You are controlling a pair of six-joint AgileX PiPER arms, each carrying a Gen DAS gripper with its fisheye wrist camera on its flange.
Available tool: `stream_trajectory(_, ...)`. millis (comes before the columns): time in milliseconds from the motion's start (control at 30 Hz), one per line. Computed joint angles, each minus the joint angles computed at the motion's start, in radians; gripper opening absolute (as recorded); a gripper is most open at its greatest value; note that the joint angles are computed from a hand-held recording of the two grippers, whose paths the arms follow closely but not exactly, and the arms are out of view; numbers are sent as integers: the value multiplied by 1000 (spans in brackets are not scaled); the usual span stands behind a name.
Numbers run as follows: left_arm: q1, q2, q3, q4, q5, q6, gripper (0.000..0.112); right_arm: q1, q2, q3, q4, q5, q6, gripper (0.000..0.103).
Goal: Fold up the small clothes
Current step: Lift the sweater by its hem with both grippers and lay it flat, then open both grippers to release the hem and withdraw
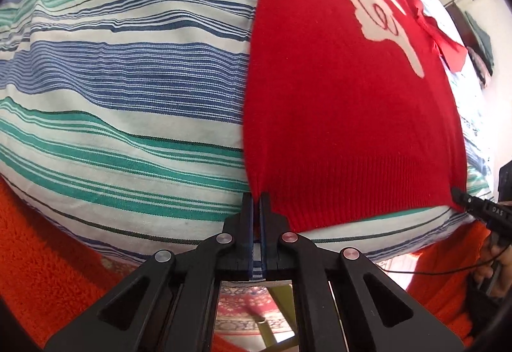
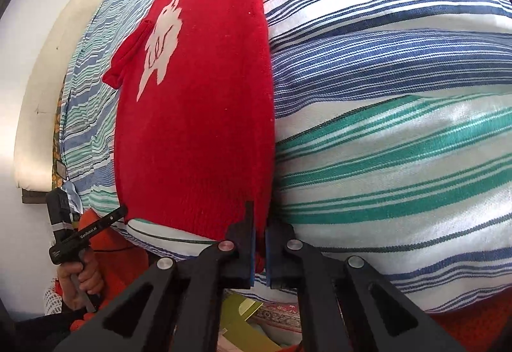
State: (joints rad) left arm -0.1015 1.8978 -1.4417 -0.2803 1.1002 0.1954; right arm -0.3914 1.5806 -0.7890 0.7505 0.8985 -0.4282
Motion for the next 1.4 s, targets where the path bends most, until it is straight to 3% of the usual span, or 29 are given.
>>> stream_trajectory(467,-37,2,1,15,-18,-15,4,58,-30,-7,-66,-36,85,4)
stream_trajectory(533,-41,-6,3,28,-17,-25,12,44,-32,-1,-44,-28,80,9)
stream_trajectory(567,-42,-13,3,29,-10,-30,24,35,-35,1,-35,-22,82,11)
stream_trajectory(633,-24,-47,20,14,-5,-22,58,19,-59,2,-44,-4,112,18)
stream_trajectory(667,-14,-74,35,13,-15,-27,65,11,-76,1,-60,6,135,28)
stream_trajectory(700,-5,-101,48,19,-28,-40,74,0,-96,-1,-75,18,154,49)
stream_trajectory(733,5,-118,49,20,-34,-51,75,-15,-123,-3,-93,31,174,62)
stream_trajectory(767,23,-135,50,8,-36,-57,76,-24,-147,-6,-118,39,196,82)
stream_trajectory(800,43,-148,52,-12,-36,-60,77,-27,-178,-13,-163,43,232,87)
stream_trajectory(1033,127,-211,77,-27,-130,-134,79,110,-321,-49,-632,-12,580,87)
stream_trajectory(1200,121,-223,78,67,-193,-214,79,145,-338,-39,-711,-72,662,87)
stream_trajectory(1400,115,-237,102,119,-225,-245,80,178,-336,-39,-765,-65,716,87)
